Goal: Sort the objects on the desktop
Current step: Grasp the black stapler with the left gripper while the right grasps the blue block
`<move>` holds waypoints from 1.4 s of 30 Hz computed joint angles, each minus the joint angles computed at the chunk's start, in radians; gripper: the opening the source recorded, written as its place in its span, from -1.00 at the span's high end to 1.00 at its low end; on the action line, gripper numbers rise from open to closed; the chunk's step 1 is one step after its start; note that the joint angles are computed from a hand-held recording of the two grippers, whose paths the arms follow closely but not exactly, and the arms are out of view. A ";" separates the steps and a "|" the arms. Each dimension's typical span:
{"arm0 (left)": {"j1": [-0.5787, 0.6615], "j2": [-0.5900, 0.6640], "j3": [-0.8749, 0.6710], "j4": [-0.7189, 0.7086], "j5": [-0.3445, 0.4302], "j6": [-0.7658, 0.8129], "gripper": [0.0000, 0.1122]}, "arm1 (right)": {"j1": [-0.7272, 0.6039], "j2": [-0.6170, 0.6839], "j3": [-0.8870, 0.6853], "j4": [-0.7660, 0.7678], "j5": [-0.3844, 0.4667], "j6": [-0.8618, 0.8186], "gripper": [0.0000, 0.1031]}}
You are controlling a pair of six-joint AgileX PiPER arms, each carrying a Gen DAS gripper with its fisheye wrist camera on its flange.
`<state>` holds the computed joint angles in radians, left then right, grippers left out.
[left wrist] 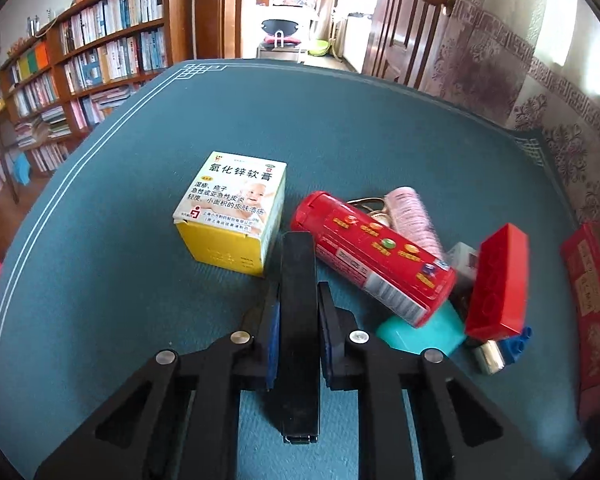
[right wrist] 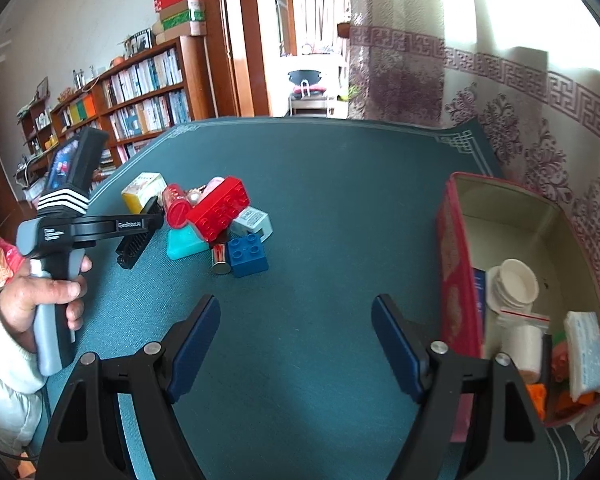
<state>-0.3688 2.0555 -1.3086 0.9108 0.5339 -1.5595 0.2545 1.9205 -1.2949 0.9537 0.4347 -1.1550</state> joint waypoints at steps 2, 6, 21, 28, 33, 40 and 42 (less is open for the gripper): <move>-0.013 -0.028 0.045 0.067 -0.024 -0.076 0.69 | 0.014 0.032 -0.047 -0.059 0.018 0.068 -0.58; -0.034 -0.074 0.118 0.179 -0.061 -0.204 0.69 | 0.052 0.092 -0.140 -0.201 0.036 0.226 -0.58; -0.047 -0.114 0.172 0.292 -0.119 -0.316 0.69 | 0.138 0.338 -0.525 -0.564 0.222 0.628 -0.22; -0.043 -0.113 0.176 0.283 -0.144 -0.307 0.69 | 0.161 0.393 -0.610 -0.624 0.269 0.677 -0.22; -0.041 -0.107 0.173 0.274 -0.153 -0.302 0.69 | 0.164 0.404 -0.633 -0.630 0.274 0.686 -0.18; -0.044 -0.108 0.175 0.280 -0.153 -0.310 0.69 | 0.172 0.382 -0.587 -0.613 0.243 0.657 0.28; -0.044 -0.108 0.176 0.287 -0.154 -0.317 0.69 | 0.160 0.371 -0.568 -0.574 0.242 0.634 0.29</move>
<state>-0.4131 1.9477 -1.1330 1.1981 0.3804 -1.8764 0.4142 2.2920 -1.8628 0.3792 0.6763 -0.5209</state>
